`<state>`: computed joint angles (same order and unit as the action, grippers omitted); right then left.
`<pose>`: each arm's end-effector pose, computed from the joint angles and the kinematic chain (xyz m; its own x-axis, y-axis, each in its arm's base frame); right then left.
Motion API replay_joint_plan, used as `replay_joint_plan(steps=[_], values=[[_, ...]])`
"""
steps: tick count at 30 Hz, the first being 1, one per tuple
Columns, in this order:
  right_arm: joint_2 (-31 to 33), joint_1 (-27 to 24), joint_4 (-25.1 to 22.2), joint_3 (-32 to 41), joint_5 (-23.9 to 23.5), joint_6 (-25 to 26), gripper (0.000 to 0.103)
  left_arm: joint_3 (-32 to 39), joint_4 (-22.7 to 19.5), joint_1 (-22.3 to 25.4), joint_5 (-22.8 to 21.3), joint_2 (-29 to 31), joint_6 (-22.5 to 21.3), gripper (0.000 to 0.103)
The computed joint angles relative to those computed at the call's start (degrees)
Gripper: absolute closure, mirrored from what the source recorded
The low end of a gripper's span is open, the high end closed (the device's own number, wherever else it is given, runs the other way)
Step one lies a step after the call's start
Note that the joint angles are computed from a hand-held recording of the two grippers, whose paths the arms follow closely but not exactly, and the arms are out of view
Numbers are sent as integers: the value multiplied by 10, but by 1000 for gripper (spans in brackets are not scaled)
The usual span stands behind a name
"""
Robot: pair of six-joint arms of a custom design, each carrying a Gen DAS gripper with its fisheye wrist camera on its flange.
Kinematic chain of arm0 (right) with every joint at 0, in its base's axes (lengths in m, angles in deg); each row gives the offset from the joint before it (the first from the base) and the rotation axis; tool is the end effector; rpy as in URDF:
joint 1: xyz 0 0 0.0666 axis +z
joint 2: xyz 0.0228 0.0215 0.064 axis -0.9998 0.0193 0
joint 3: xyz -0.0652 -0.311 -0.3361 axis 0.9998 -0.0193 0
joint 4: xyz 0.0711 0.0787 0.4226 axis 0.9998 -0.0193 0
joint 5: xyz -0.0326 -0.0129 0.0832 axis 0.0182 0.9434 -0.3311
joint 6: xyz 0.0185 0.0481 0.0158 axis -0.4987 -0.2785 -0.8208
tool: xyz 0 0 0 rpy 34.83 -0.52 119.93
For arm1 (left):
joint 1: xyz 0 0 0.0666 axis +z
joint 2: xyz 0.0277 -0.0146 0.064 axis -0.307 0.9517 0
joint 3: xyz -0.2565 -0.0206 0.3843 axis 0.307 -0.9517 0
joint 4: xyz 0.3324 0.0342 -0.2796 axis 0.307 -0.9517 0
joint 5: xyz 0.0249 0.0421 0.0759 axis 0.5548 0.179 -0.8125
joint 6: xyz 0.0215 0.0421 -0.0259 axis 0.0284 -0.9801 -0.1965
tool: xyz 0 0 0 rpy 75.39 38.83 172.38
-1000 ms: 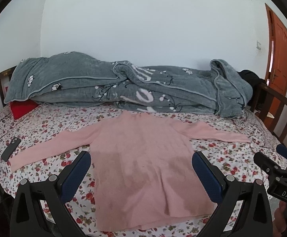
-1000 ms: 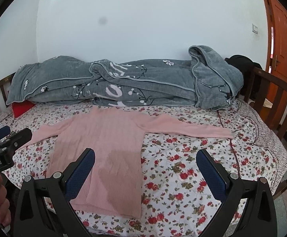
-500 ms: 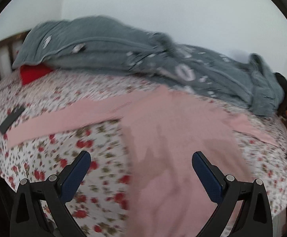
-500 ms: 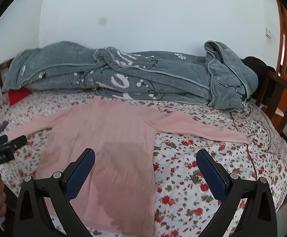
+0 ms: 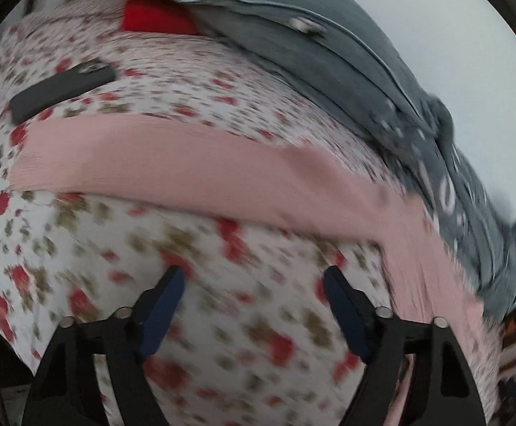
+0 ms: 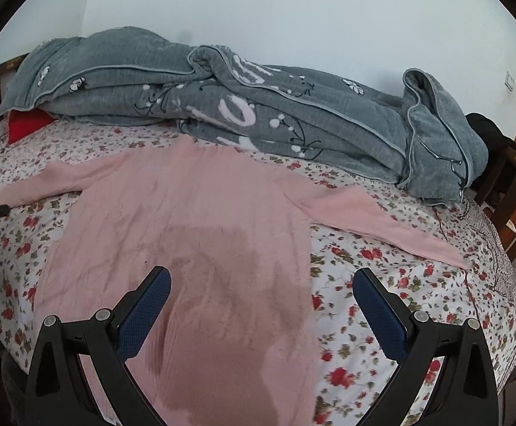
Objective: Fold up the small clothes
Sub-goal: 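Grasp a pink sweater sleeve with the left tool and fold it across the body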
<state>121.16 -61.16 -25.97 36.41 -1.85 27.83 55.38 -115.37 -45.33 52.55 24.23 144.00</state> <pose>0.3661 0.1733 0.4626 -0.5778 -0.1556 -0.8012 -0.0117 0.9831 -0.1826 0.4013 -0.1967 0.4326 -0.5600 -0.6358 -0.5311 -0.4434 0.7716 -0.4562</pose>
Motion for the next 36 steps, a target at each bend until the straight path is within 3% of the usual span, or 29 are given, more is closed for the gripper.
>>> replay_joint_plan(steps=[3,7,10,17,21,23,25,29,31,32,36], values=[[15,2,-1,5,3,-15,2,-35,32,30,12,-17,37,34],[31,-5,-5,10,-14,-39,2,-66,94,58,45,-31,49,39],[43,-14,-14,15,-29,-52,2,-63,108,81,66,-26,57,42],[40,-39,-21,11,-26,-57,2,-72,133,131,95,-21,72,71],[32,-63,-16,2,-43,-62,2,-54,92,140,73,-14,77,88],[29,-77,-14,-2,-55,-66,2,-31,65,135,50,-8,56,92],[25,-93,-10,-5,-73,-67,2,11,27,112,-8,3,10,94],[16,-124,5,-12,-110,-70,2,100,-10,62,-81,38,-64,95],[14,-137,8,-14,-132,-64,2,148,-20,39,-102,64,-100,95],[13,-142,9,-15,-137,-61,2,162,1,28,-113,75,-121,95],[-3,-170,28,-32,-149,-34,2,279,-31,-20,-126,149,-178,95]])
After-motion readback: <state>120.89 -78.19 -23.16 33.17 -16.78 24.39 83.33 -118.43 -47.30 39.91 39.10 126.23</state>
